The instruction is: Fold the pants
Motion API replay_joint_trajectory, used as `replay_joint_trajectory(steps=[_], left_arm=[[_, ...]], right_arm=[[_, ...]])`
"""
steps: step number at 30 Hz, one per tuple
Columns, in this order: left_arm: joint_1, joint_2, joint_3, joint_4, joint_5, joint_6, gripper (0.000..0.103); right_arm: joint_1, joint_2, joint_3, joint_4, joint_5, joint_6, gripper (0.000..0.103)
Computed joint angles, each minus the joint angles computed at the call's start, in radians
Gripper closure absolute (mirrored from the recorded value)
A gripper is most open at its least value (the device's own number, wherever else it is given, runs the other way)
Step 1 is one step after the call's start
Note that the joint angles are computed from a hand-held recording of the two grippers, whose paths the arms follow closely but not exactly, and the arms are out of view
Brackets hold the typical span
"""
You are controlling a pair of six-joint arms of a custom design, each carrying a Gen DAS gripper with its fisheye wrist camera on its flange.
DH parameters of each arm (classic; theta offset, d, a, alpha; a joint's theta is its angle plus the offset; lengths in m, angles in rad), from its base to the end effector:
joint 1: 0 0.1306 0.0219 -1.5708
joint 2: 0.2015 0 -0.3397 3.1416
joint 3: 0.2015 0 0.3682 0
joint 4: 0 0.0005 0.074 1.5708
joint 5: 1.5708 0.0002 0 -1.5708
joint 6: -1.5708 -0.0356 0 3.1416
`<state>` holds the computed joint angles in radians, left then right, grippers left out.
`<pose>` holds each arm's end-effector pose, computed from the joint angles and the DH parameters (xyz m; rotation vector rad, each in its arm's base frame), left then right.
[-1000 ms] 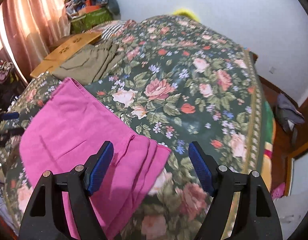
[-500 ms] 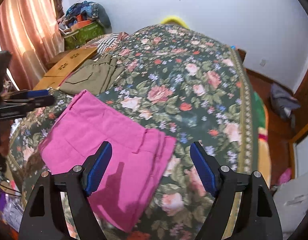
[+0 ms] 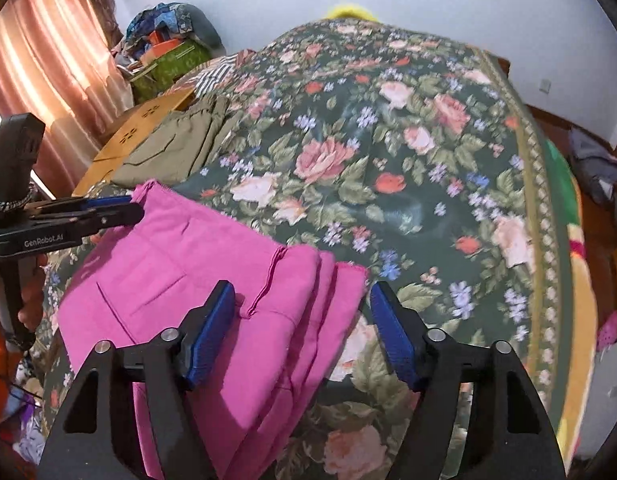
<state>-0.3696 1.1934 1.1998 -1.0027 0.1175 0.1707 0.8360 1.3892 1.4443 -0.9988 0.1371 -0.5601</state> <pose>0.3619 -0.1452 0.3755 0.3027 2.5792 -0.3519 0.3126 0.3379 0.4019 -0.2941 2.5312 0.3969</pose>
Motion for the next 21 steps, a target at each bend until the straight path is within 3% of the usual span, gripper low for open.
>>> replay_joint_trajectory(steps=[4, 5, 10, 13, 21], left_arm=[[-0.005, -0.004, -0.018, 0.025, -0.008, 0.003, 0.064], [-0.002, -0.003, -0.019, 0.028, -0.001, 0.005, 0.064], [0.011, -0.008, -0.016, 0.035, 0.06, 0.005, 0.081], [-0.009, -0.023, -0.012, 0.042, 0.025, -0.013, 0.083], [-0.01, -0.024, -0.013, 0.051, 0.018, -0.011, 0.084]], right_arm=[[-0.014, -0.03, -0.056, 0.088, -0.076, -0.011, 0.065], [-0.014, -0.031, -0.058, 0.094, -0.078, -0.011, 0.066], [-0.005, -0.042, -0.061, 0.12, -0.035, 0.015, 0.083], [0.004, -0.069, -0.08, 0.17, 0.008, 0.032, 0.084], [-0.003, -0.033, -0.059, 0.155, 0.036, 0.075, 0.087]])
